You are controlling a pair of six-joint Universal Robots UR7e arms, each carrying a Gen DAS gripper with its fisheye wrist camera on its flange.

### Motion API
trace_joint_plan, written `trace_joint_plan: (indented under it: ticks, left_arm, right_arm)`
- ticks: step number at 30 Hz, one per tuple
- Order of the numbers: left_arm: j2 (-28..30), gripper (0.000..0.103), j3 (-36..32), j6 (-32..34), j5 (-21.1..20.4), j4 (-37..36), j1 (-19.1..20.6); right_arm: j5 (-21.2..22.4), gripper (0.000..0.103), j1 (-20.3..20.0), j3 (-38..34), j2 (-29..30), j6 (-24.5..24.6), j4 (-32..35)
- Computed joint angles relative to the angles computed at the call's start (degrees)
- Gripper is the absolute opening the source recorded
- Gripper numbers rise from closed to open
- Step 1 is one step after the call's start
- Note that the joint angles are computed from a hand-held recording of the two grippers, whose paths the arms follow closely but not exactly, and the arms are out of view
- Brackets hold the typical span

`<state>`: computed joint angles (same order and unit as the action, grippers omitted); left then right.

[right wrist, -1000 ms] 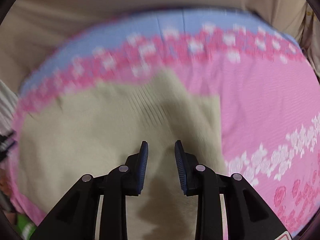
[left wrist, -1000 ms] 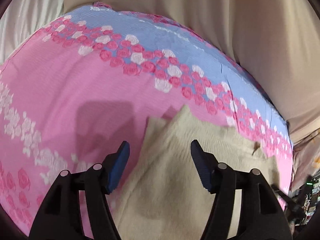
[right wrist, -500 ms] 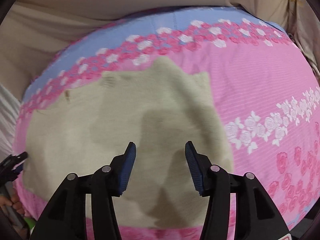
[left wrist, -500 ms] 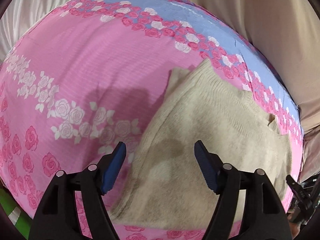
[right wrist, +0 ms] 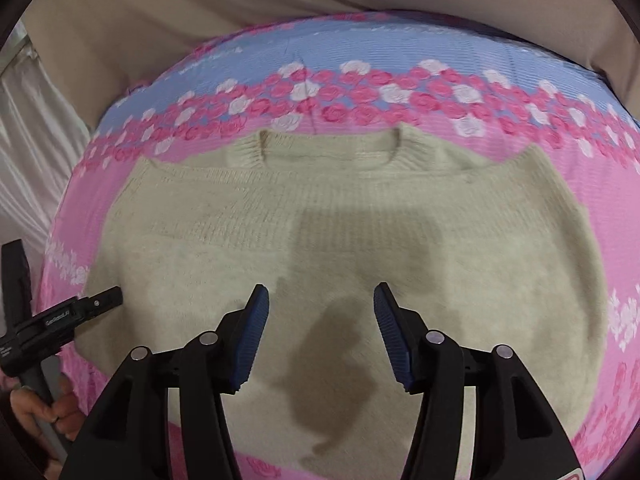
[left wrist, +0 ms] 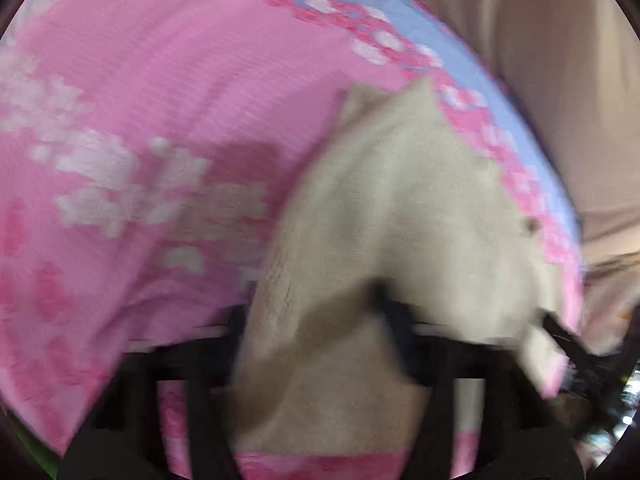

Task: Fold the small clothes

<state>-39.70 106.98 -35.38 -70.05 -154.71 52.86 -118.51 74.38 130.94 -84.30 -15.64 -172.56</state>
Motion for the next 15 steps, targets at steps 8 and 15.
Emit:
trace_joint_plan:
  ticks: [8,15]
  left_arm:
    - [-4.5,0.013,2.5,6.2,-9.8,-8.4,-4.8]
    - [2.4,0.013,-7.1,15.6,-19.9,-4.0,-13.4]
  right_arm:
    - [-2.1,0.064,0.2,-0.4,3.1,-1.3,-1.9]
    - [8.7,0.064,-5.7,2.8,-9.7,1.0,2.5]
